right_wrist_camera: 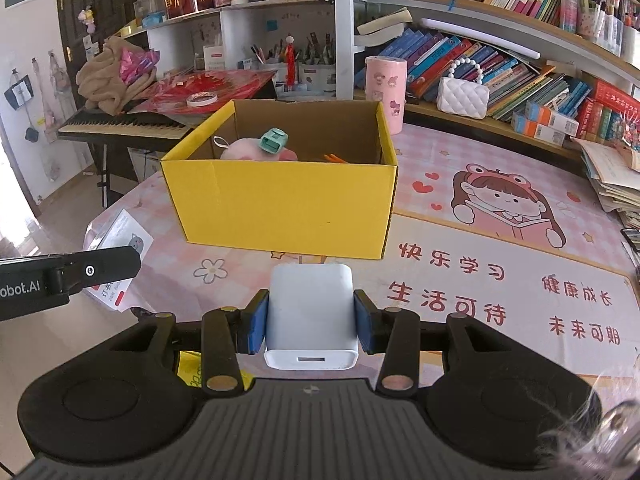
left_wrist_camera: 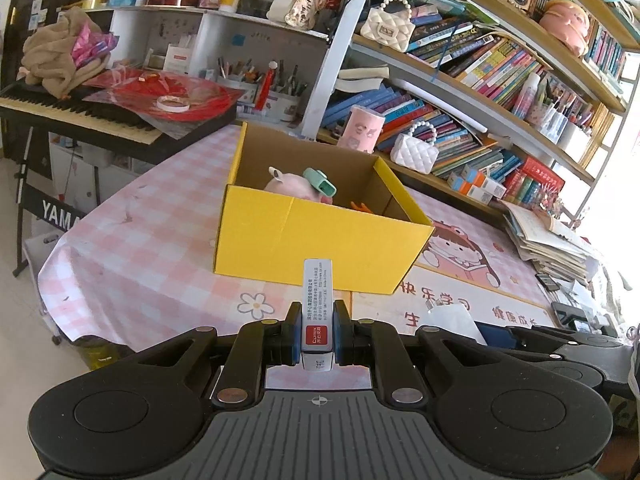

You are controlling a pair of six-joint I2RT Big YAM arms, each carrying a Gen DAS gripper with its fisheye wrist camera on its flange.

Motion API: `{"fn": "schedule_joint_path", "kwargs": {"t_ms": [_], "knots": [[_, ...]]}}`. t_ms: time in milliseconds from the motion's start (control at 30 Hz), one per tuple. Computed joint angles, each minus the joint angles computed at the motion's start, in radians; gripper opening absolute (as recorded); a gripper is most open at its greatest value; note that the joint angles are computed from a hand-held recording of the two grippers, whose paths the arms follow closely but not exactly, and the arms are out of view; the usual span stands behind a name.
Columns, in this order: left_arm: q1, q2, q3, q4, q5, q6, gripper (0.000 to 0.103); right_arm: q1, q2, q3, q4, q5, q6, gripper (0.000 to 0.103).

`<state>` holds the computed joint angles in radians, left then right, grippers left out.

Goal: Organize objects
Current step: 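Carry the charger box and white charger over the yellow box with both grippers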

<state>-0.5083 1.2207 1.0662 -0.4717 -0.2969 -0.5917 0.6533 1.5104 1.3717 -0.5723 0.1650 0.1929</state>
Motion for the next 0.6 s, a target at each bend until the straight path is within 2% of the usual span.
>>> {"fn": "schedule_joint_path", "kwargs": {"t_ms": [300, 600], "knots": [[0.012, -0.014, -0.015, -0.002, 0.022, -0.004, 0.013, 0.015, 0.004, 0.01, -0.025, 0.017, 0.013, 0.041], [0.031, 0.054, 0.041, 0.018, 0.025, -0.007, 0.013, -0.015, 0.053, 0.067, -0.023, -0.009, -0.023, 0.041]]}}
